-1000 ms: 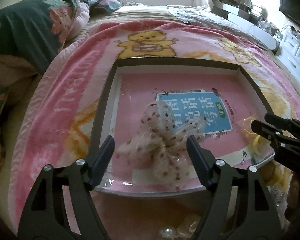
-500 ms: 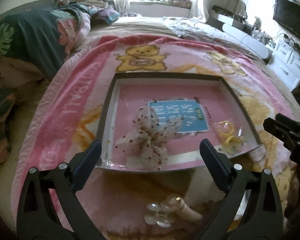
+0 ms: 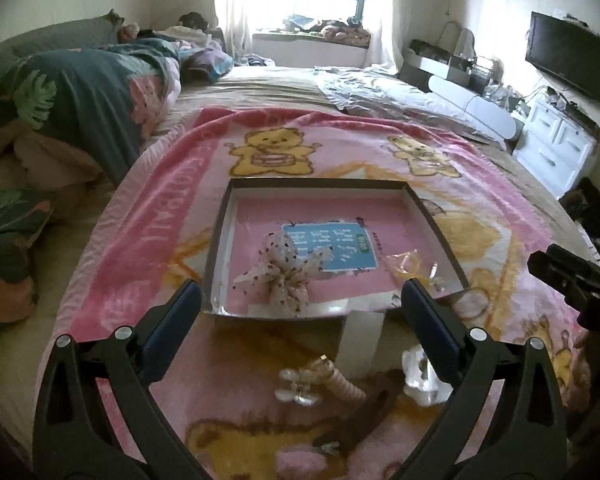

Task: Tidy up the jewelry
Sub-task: 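Withdraw both tools from the box back toward the remaining jewelry, then grasp the pink pompom clip with the left tool while the right tool grasps the clear ring box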

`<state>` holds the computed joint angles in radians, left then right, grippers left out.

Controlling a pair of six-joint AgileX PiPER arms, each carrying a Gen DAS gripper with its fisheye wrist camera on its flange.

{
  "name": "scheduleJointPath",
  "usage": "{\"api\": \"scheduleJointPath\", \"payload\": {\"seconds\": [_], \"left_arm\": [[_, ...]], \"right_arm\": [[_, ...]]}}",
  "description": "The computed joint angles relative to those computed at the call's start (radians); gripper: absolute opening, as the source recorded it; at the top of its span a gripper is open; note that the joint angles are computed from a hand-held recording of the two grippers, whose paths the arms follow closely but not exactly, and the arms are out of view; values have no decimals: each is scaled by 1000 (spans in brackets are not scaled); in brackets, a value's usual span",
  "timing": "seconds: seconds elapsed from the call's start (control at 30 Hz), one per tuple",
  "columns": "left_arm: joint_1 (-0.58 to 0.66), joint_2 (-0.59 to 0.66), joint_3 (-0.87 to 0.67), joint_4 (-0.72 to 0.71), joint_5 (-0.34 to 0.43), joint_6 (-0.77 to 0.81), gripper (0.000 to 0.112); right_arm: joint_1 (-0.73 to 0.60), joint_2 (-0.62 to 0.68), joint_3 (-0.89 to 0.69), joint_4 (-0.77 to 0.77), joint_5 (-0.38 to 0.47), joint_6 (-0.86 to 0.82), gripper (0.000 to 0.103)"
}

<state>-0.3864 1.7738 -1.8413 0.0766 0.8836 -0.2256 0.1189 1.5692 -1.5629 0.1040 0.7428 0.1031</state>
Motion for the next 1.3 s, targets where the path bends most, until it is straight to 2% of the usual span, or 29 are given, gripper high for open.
{"api": "scheduleJointPath", "payload": {"seconds": [0.37,0.6,1.0,1.3], "left_arm": [[6,-148,190,-70,-65,34,94],[6,-223,269,-67,-82,34,94],[22,-328,420,-63,-109,55,94],[-9,-341,505,-61,-123,104,94]], "right_arm": [[63,-144,108,-105,11,113,96],[114,-204,159,-146,30,166,96],[214,-253,213,-203,63,225,96],[235,-265,265,-206,71,233,96]]}}
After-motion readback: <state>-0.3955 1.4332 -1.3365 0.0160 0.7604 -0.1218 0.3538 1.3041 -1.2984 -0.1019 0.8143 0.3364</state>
